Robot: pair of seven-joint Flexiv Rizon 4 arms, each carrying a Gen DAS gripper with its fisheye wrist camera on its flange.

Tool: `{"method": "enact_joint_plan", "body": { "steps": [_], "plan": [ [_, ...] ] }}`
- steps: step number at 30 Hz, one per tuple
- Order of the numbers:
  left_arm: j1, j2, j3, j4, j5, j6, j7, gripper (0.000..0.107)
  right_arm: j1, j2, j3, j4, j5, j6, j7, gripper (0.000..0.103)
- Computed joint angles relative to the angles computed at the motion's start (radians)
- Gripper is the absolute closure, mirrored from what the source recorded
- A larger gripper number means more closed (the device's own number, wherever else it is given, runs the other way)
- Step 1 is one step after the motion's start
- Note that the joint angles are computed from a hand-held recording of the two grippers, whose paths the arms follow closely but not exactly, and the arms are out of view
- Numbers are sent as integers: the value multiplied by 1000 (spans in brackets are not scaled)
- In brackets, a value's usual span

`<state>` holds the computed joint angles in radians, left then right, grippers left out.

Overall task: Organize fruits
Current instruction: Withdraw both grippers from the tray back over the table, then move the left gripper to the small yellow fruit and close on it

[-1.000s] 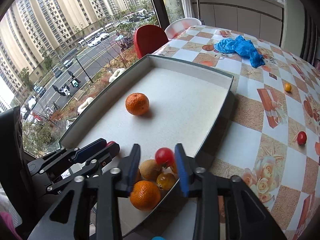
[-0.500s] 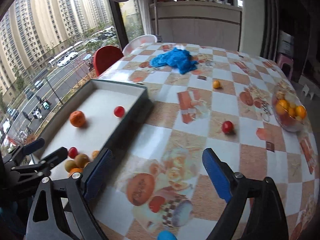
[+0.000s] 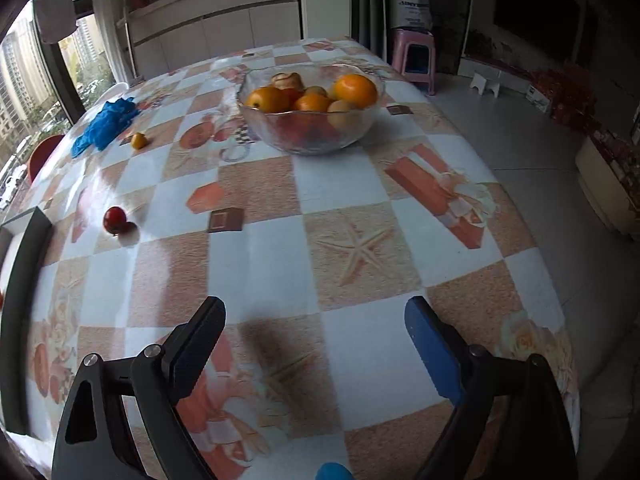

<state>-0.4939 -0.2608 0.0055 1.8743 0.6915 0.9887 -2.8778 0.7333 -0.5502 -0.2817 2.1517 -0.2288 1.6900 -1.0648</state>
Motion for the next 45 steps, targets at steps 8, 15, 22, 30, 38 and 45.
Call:
{"method": "enact_joint_plan", "body": {
  "steps": [8, 15, 22, 30, 38, 45],
  "plan": [
    [-48, -170, 20, -238, -65, -106, 69, 9, 40, -41, -62, -21, -12, -4, 10, 0],
    [-72, -273, 72, -344, -89, -120, 106, 9, 79, -59, -90, -11, 55, 47, -28, 0],
    [-46, -299, 135, -370, -63, -126, 116, 13, 82, -59, -86, -16, 83, 41, -51, 0],
    [30, -374, 134, -382, -152, -48, 204, 38, 83, -59, -85, -17, 92, 40, -58, 0],
    [33, -429, 140, -383, -245, 36, 307, 66, 87, -60, -88, -17, 95, 40, -61, 0],
    [38, -311, 140, -260, -319, 126, 347, 66, 84, -60, -84, -17, 97, 41, -62, 0]
  ]
}}
